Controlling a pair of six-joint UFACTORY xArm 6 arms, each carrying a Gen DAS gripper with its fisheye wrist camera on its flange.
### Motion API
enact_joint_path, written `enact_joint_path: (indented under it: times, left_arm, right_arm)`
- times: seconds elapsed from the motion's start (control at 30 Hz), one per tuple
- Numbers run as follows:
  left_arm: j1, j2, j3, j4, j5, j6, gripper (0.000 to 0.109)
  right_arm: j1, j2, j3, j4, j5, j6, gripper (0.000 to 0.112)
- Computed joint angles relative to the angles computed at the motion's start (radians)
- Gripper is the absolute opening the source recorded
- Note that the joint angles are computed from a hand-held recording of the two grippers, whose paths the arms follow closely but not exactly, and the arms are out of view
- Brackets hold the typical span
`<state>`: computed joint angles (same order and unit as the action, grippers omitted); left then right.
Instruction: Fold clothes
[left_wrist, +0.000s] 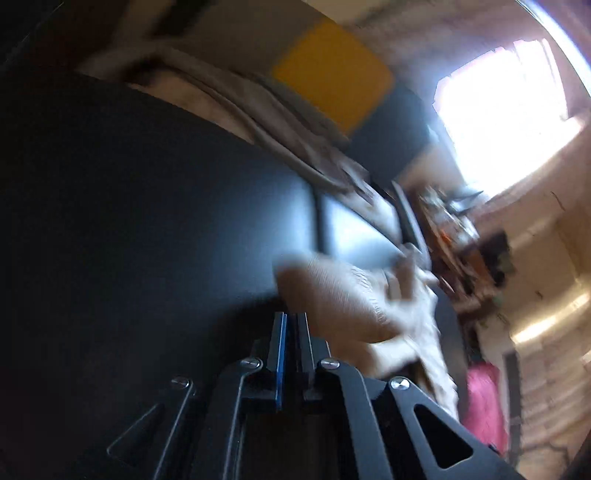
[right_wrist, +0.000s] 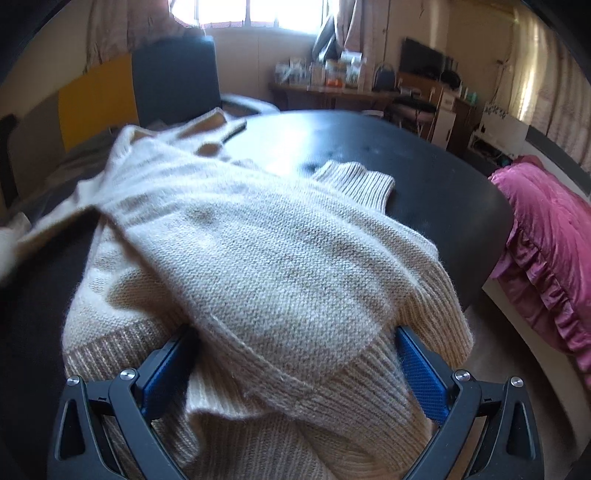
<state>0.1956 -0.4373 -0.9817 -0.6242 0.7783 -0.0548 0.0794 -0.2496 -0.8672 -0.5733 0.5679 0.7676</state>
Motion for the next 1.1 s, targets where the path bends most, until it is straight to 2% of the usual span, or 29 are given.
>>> enact_joint_path:
  times: [0.1, 0.17, 0.2, 0.3, 0.4, 0.5, 0.6, 0.73, 0.93, 1.0, 1.1]
  left_arm:
    - [0.106, -0.055, 0.017, 0.037, 0.019, -0.050, 0.014]
    - [0.107, -0.098, 0.028, 0.003, 0.004, 0.014, 0.015]
    - [0.108, -0.118, 0.032, -0.018, -0.001, 0.052, 0.017]
    - [0.023, -0.102, -0.006, -0.125, 0.101, 0.177, 0.020]
    - [-0.129, -0.008, -0.036, -0.311, 0.152, 0.251, 0.024]
    - [-0.284, 0.119, -0.089, -0.370, 0.121, 0.209, 0.028]
    - [-0.398, 0.267, -0.184, -0.362, 0.076, 0.147, 0.029]
    - [-0.459, 0.404, -0.289, -0.341, 0.044, 0.021, 0.037]
    - [-0.487, 0.546, -0.409, -0.321, 0.009, -0.112, 0.040]
    - [-0.496, 0.605, -0.461, -0.318, -0.004, -0.152, 0.040]
    - [-0.492, 0.647, -0.493, -0.358, -0.025, -0.193, 0.040]
  right_arm:
    - [0.011, 0.039, -0.089, 0.124, 0.112, -0.162, 0.103]
    - [0.011, 0.041, -0.124, 0.183, 0.142, -0.247, 0.103]
    - [0.010, 0.021, -0.116, 0.191, 0.113, -0.269, 0.103]
    - [0.015, -0.022, -0.101, 0.180, 0.023, -0.297, 0.103]
    - [0.028, 0.003, -0.155, 0.231, 0.032, -0.351, 0.103]
    - [0.040, 0.044, -0.194, 0.328, 0.057, -0.400, 0.103]
    - [0.046, 0.035, -0.152, 0.449, 0.024, -0.472, 0.103]
    - [0.082, 0.056, -0.116, 0.486, -0.017, -0.538, 0.103]
    - [0.089, 0.070, -0.083, 0.532, -0.057, -0.620, 0.103]
    - [0.091, 0.077, -0.085, 0.521, -0.054, -0.630, 0.103]
    - [0.109, 0.084, -0.090, 0.425, -0.034, -0.604, 0.103]
